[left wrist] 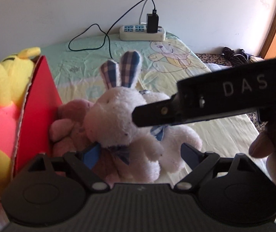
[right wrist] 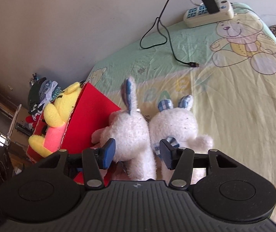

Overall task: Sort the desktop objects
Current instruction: 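Move the right gripper to the white bunny with plaid ears, then grasp the white bunny with the right gripper, then carry the white bunny with the right gripper over the red box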

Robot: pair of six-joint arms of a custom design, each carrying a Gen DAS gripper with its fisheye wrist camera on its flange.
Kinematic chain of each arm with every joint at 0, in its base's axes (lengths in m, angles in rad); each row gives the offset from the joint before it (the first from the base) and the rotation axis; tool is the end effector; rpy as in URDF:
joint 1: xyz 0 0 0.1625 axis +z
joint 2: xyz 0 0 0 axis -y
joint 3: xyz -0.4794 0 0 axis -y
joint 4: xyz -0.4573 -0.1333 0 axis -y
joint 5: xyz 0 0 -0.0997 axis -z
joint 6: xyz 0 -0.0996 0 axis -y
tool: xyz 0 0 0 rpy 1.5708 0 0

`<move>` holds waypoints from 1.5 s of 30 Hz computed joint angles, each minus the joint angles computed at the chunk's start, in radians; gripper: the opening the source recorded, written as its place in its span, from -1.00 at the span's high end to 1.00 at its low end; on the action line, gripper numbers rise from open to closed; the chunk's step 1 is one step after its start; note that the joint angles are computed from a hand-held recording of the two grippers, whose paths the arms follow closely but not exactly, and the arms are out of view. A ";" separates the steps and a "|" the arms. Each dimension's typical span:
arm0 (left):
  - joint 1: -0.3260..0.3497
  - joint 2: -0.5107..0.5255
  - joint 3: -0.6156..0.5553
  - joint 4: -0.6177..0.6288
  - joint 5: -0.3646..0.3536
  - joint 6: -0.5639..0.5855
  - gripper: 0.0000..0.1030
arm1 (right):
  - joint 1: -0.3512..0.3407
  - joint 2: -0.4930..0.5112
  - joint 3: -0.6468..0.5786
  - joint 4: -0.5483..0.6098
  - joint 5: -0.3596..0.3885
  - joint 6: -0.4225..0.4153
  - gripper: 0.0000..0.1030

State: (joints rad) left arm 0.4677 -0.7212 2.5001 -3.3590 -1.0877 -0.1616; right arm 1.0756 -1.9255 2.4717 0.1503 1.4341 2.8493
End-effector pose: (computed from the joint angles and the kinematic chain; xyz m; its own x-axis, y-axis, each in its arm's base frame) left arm -0.2458 -0.3253 -0.0557 -0.5415 0.7057 -0.4570 0.8161 0.5718 -0.0839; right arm 0.0171 -0.2774 0.2347 -0.9701 0.2001 0.1373 0.0264 0.6497 -0.7597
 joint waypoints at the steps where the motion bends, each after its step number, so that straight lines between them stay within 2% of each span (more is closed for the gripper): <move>1: 0.003 0.007 -0.006 0.005 0.008 0.007 -0.76 | 0.012 0.027 -0.010 0.004 0.003 -0.012 -0.08; 5: 0.034 0.019 -0.031 0.048 -0.005 0.021 -0.70 | 0.051 0.096 -0.036 -0.021 0.036 -0.024 -0.09; 9: 0.038 0.036 -0.045 0.063 0.000 0.026 -0.59 | 0.000 0.146 -0.059 0.001 -0.036 -0.002 -0.17; 11: 0.029 0.037 -0.045 0.064 -0.001 0.027 -0.57 | -0.052 0.162 -0.066 0.039 -0.121 0.004 0.02; 13: 0.020 0.033 -0.042 0.064 -0.009 0.026 -0.51 | -0.073 0.153 -0.061 0.051 -0.148 0.006 0.11; 16: -0.003 0.007 -0.019 0.053 -0.034 0.025 -0.44 | -0.102 0.101 -0.038 0.071 -0.179 -0.021 0.19; 22: -0.075 -0.048 0.039 0.011 -0.091 0.010 -0.44 | -0.156 -0.064 0.034 0.118 -0.212 -0.097 0.19; 26: -0.111 -0.087 0.067 -0.031 -0.103 0.017 -0.44 | -0.196 -0.213 0.091 0.151 -0.261 -0.115 0.19; 29: -0.114 -0.132 0.082 -0.058 -0.108 0.024 -0.44 | -0.189 -0.299 0.121 0.154 -0.292 -0.098 0.19; 31: -0.102 -0.164 0.086 -0.077 -0.106 0.044 -0.44 | -0.126 -0.312 0.126 0.124 -0.269 -0.056 0.19; 34: -0.084 -0.238 0.107 -0.078 -0.104 0.074 -0.44 | 0.073 -0.255 0.108 0.018 -0.142 0.056 0.19; 37: -0.051 -0.317 0.125 -0.071 -0.101 0.124 -0.44 | 0.316 -0.146 0.080 -0.115 0.055 0.144 0.19; 39: -0.023 -0.377 0.135 -0.050 -0.097 0.166 -0.44 | 0.434 -0.060 0.058 -0.191 0.150 0.185 0.19; 43: 0.072 -0.530 0.137 0.049 -0.120 0.253 -0.44 | 0.610 0.129 -0.001 -0.322 0.288 0.259 0.19; 45: 0.142 -0.591 0.122 0.114 -0.158 0.297 -0.44 | 0.680 0.238 -0.042 -0.384 0.350 0.274 0.18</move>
